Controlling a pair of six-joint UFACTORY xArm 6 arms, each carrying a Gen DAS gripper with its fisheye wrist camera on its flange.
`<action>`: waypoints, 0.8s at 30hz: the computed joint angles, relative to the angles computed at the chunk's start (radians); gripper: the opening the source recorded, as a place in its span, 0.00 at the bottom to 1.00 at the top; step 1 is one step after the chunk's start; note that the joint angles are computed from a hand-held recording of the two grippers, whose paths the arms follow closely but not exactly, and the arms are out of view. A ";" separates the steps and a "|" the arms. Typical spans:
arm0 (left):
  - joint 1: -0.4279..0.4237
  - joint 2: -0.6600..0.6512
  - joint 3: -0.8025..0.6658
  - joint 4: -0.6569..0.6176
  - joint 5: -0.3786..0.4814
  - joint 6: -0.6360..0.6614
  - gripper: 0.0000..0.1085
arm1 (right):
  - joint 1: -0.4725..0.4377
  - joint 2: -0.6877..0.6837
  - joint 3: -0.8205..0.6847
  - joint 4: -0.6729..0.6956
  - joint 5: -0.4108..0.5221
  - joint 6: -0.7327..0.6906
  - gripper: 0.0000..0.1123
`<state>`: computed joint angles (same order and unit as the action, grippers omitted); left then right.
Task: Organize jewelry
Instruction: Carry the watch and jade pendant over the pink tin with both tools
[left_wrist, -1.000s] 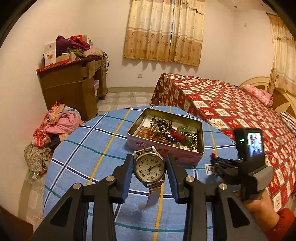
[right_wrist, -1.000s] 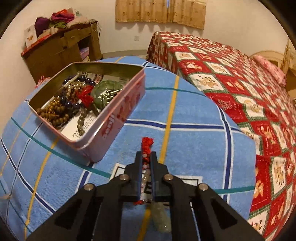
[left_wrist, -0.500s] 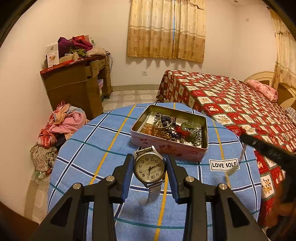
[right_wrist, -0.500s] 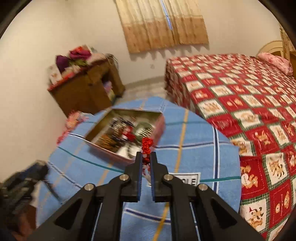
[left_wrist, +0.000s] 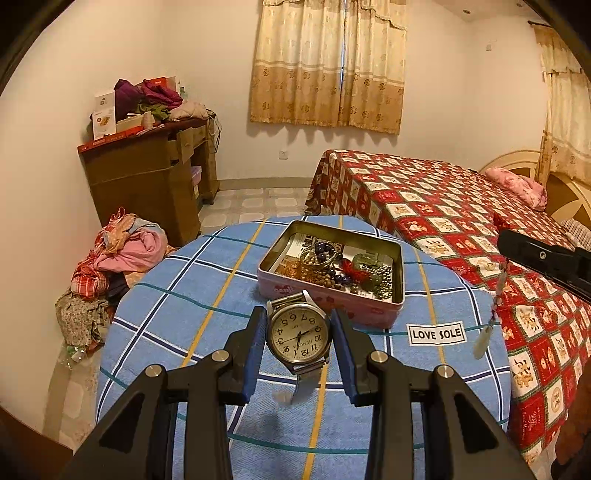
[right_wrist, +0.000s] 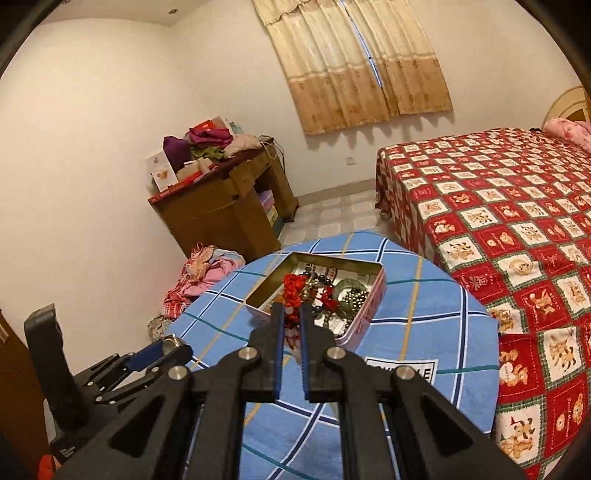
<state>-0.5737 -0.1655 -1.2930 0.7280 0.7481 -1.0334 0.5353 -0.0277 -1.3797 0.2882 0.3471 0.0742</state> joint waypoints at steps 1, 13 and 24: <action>0.004 0.001 -0.004 -0.006 -0.009 0.006 0.33 | 0.000 0.000 -0.004 0.016 -0.002 -0.015 0.09; 0.053 0.194 -0.256 -0.022 -0.082 0.115 0.33 | -0.014 0.167 -0.248 0.060 -0.006 -0.080 0.09; 0.091 0.491 -0.560 -0.128 -0.073 0.263 0.33 | -0.051 0.406 -0.482 -0.020 0.067 0.053 0.09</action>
<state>-0.4828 0.3258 -1.8526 0.6000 0.6754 -0.7703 0.4847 0.3778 -1.8618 0.2680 0.4146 0.1273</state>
